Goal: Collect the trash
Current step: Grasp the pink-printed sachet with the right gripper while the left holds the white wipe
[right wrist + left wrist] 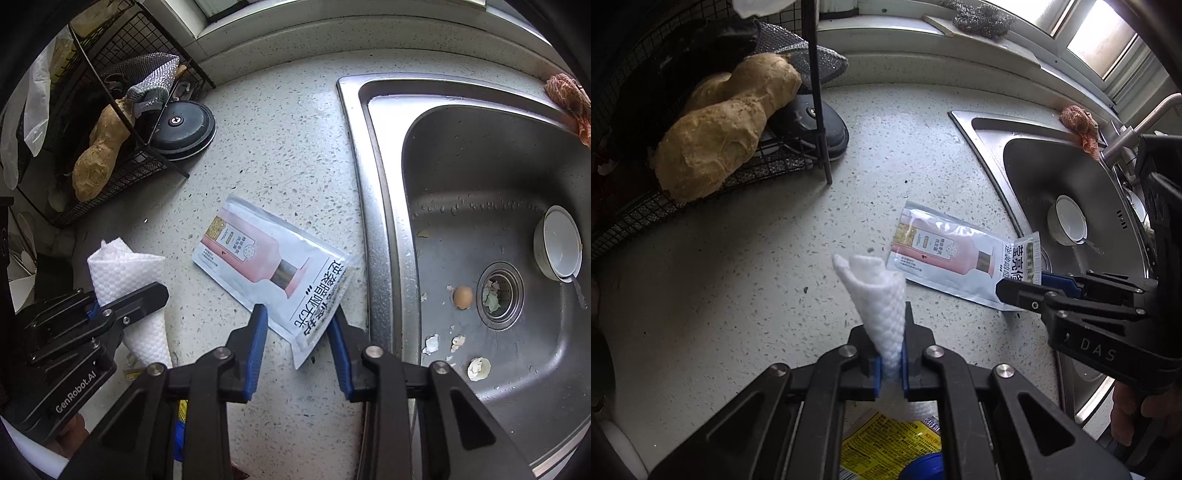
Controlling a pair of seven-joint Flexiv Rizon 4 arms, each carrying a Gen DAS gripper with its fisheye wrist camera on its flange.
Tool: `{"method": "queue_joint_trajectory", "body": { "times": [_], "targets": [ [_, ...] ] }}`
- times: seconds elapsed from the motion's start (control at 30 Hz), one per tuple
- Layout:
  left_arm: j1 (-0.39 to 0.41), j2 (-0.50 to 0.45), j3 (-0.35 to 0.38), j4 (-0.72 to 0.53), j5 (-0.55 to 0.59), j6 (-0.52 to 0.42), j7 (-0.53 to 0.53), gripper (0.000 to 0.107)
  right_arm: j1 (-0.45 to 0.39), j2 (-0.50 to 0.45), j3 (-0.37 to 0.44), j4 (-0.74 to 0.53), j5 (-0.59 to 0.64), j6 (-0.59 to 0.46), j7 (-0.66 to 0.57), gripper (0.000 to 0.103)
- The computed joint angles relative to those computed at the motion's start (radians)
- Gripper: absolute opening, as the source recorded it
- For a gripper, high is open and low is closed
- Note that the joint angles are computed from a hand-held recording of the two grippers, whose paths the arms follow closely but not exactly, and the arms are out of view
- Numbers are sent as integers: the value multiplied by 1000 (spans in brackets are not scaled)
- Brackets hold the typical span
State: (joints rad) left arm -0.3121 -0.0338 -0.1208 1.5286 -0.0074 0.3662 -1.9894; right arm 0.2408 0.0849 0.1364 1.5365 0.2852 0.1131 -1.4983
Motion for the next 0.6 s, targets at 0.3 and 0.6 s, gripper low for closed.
{"method": "queue_joint_trajectory", "body": {
  "times": [0.3, 0.6],
  "targets": [
    [-13, 0, -11, -24, 28, -8, -19, 6, -14, 30, -15, -6, 22, -7, -66, 1],
    [-52, 9, -41, -84, 78, -28, -42, 6, -38, 118, -52, -29, 32, -62, -125, 1]
  ]
}}
